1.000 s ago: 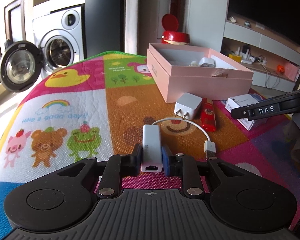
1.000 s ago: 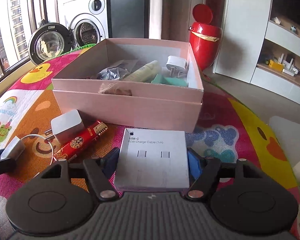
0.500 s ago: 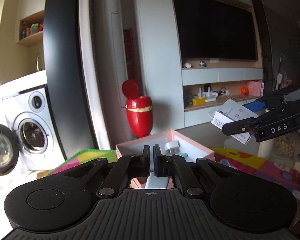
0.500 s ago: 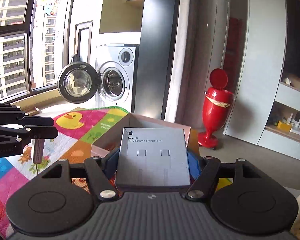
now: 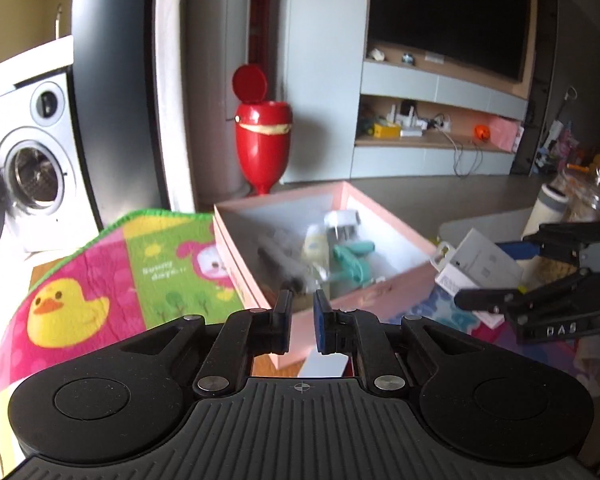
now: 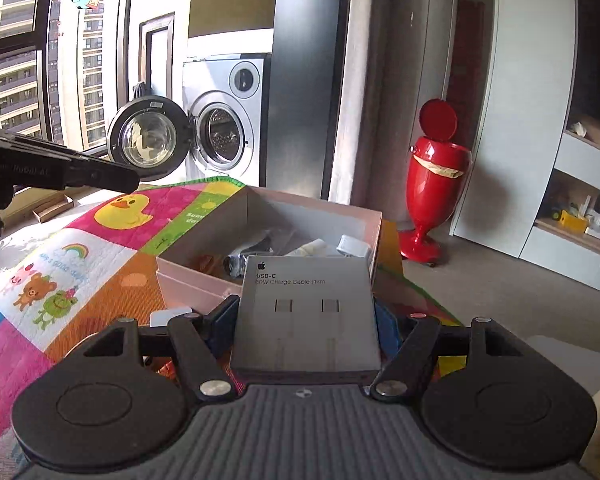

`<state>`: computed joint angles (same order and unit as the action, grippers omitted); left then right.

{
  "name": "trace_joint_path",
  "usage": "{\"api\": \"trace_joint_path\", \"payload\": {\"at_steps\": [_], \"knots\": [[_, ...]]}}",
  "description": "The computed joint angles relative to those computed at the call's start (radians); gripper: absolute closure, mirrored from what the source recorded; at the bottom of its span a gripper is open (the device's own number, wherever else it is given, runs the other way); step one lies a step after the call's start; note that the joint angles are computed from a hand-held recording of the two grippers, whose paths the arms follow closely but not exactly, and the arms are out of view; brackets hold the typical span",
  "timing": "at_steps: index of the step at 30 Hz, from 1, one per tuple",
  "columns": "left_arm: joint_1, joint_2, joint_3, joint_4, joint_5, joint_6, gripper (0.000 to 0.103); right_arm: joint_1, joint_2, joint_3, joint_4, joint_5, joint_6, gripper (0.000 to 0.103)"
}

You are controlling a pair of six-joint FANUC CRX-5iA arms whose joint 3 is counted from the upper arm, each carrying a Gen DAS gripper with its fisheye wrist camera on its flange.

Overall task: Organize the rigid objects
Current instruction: 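Lower the cable box into the pink box and open the right tool while the left lowers the adapter in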

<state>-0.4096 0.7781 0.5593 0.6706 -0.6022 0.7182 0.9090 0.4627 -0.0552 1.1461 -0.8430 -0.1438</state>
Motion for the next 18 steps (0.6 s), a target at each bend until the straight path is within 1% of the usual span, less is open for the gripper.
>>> {"api": "trace_joint_path", "payload": {"at_steps": [1, 2, 3, 4, 6, 8, 10, 11, 13, 14, 15, 16, 18], "knots": [[0.007, 0.011, 0.012, -0.044, -0.044, -0.005, 0.089, 0.003, 0.004, -0.001, -0.027, 0.011, 0.005, 0.034], [0.008, 0.015, 0.017, -0.092, -0.060, 0.002, 0.088, 0.005, 0.009, 0.001, -0.052, 0.016, 0.014, 0.034], [0.011, 0.016, 0.008, -0.130, -0.059, 0.002, 0.088, 0.008, 0.015, 0.004, -0.077, 0.019, 0.025, 0.034], [0.014, 0.022, 0.008, -0.136, -0.059, 0.005, 0.088, 0.009, 0.020, 0.005, -0.092, 0.020, 0.031, 0.034], [0.030, 0.049, 0.016, -0.075, -0.067, 0.015, 0.088, 0.012, 0.026, 0.008, -0.115, 0.020, 0.036, 0.034], [0.047, 0.077, 0.031, -0.017, -0.087, 0.050, 0.088, 0.013, 0.029, 0.008, -0.148, 0.033, 0.042, 0.034], [0.063, 0.124, 0.094, 0.009, -0.169, 0.094, 0.087, 0.013, 0.027, 0.001, -0.179, 0.054, 0.030, 0.034], [0.070, 0.143, 0.114, 0.036, -0.215, 0.091, 0.088, 0.019, 0.025, -0.003, -0.188, 0.057, 0.018, 0.033], [0.075, 0.145, 0.096, 0.086, -0.265, 0.042, 0.087, 0.019, 0.025, -0.005, -0.212, 0.066, 0.015, 0.033], [0.072, 0.128, 0.057, 0.106, -0.256, -0.006, 0.087, 0.020, 0.030, 0.000, -0.228, 0.068, 0.018, 0.032], [0.066, 0.102, 0.008, 0.123, -0.235, -0.064, 0.087, 0.019, 0.028, -0.013, -0.214, 0.076, -0.002, 0.031], [0.061, 0.086, -0.018, 0.122, -0.226, -0.101, 0.087, 0.020, 0.027, -0.026, -0.186, 0.080, -0.026, 0.029], [0.055, 0.059, -0.063, 0.137, -0.218, -0.152, 0.087, 0.027, 0.036, -0.017, -0.181, 0.064, -0.023, 0.026]]}}
